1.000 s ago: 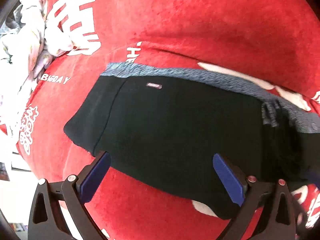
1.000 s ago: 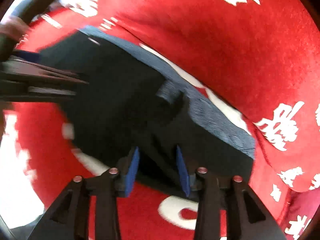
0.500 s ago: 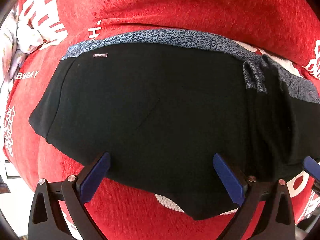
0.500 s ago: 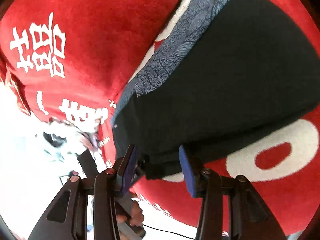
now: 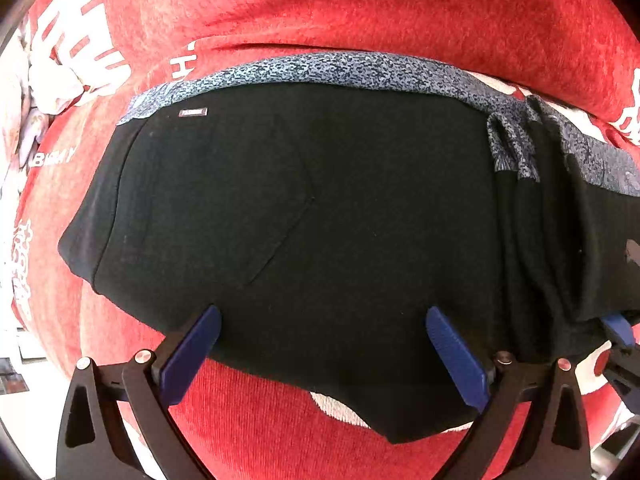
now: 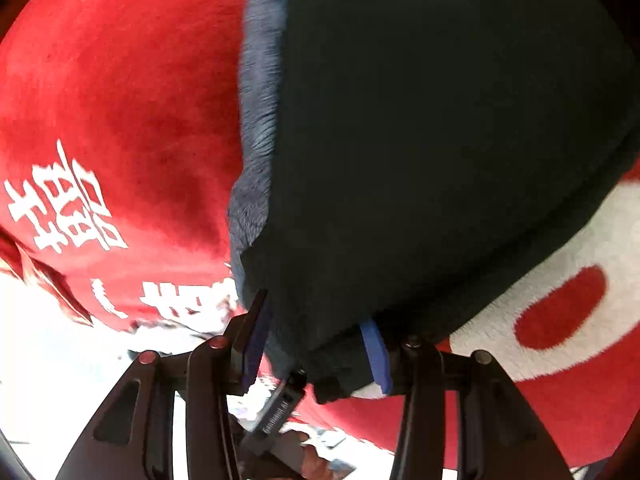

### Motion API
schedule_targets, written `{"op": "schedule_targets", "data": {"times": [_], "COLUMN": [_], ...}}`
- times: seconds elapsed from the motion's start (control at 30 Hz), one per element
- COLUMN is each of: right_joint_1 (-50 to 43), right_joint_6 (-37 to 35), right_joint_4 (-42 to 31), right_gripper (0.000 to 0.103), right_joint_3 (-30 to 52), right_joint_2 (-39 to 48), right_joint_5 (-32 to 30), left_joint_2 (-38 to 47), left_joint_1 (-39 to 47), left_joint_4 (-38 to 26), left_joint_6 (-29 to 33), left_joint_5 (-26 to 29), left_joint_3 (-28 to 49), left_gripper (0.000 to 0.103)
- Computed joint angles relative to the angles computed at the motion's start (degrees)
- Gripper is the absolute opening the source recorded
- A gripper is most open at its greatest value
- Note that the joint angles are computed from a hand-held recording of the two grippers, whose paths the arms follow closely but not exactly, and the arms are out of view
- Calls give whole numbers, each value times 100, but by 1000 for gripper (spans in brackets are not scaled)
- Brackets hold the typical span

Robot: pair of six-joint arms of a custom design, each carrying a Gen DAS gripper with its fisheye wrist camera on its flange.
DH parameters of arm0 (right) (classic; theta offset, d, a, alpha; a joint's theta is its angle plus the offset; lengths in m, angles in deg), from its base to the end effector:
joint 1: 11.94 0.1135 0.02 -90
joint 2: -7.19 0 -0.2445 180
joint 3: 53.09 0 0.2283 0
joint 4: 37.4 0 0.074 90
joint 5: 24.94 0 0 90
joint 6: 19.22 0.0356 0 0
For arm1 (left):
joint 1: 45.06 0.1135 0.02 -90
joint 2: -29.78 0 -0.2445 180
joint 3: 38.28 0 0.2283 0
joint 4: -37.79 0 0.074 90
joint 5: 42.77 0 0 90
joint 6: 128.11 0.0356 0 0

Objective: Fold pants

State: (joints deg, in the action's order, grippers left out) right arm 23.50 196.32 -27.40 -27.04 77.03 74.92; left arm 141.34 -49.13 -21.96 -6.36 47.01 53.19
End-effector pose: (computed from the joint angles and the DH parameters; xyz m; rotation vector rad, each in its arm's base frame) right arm 0.1593 0.1059 0.1244 1.8666 1.6993 1.2922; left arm 0.3427 -0.0242 0.1546 0.9127 2.8258 0.0687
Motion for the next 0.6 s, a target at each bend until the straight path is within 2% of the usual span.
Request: {"op": "schedule_targets", "data": {"times": [0.03, 0.07, 0.13, 0.23, 0.3, 0.33, 0.4, 0.47, 0.53, 0.6], "right_joint_1": [8, -75, -524, -730, -766, -739, -511, -232, 84, 165], "right_joint_6": [42, -6, -499, -1297, -1955, -2086, -1991, -1437, -971, -965], "right_joint_4": [294, 236, -257, -1532, -2439, -2632, -2740, -1959, -1337, -1525], "right_gripper": [34, 8, 6, 6, 6, 6, 6, 6, 5, 5], "right_joint_3": [-112, -200, -16, 463, 1043, 1184, 1202, 796, 474, 538], "right_joint_2": [115, -21, -137, -874, -981, -947, -824, -542, -408, -480], "right_joint_5": [15, -127, -798, -995, -1171, -1218, -1242, -1151, -796, -677], "left_joint_2": [13, 30, 81, 95, 50, 31, 10, 4, 7, 15], "left_joint_1": [4, 2, -16, -39, -29, -26, -22, -18, -17, -21], "left_joint_4": [9, -24, -137, -143, -50, -20, 20, 48, 55, 41], "left_joint_6": [36, 56, 34, -23, -29, -33, -45, -50, -42, -47], "left_joint_5": [12, 10, -23, -67, -49, -45, -40, -35, -35, -40], "left_joint_3": [7, 39, 147, 157, 67, 34, -3, -20, -19, -8], "left_gripper": [103, 103, 103, 103, 103, 103, 103, 103, 103, 103]}}
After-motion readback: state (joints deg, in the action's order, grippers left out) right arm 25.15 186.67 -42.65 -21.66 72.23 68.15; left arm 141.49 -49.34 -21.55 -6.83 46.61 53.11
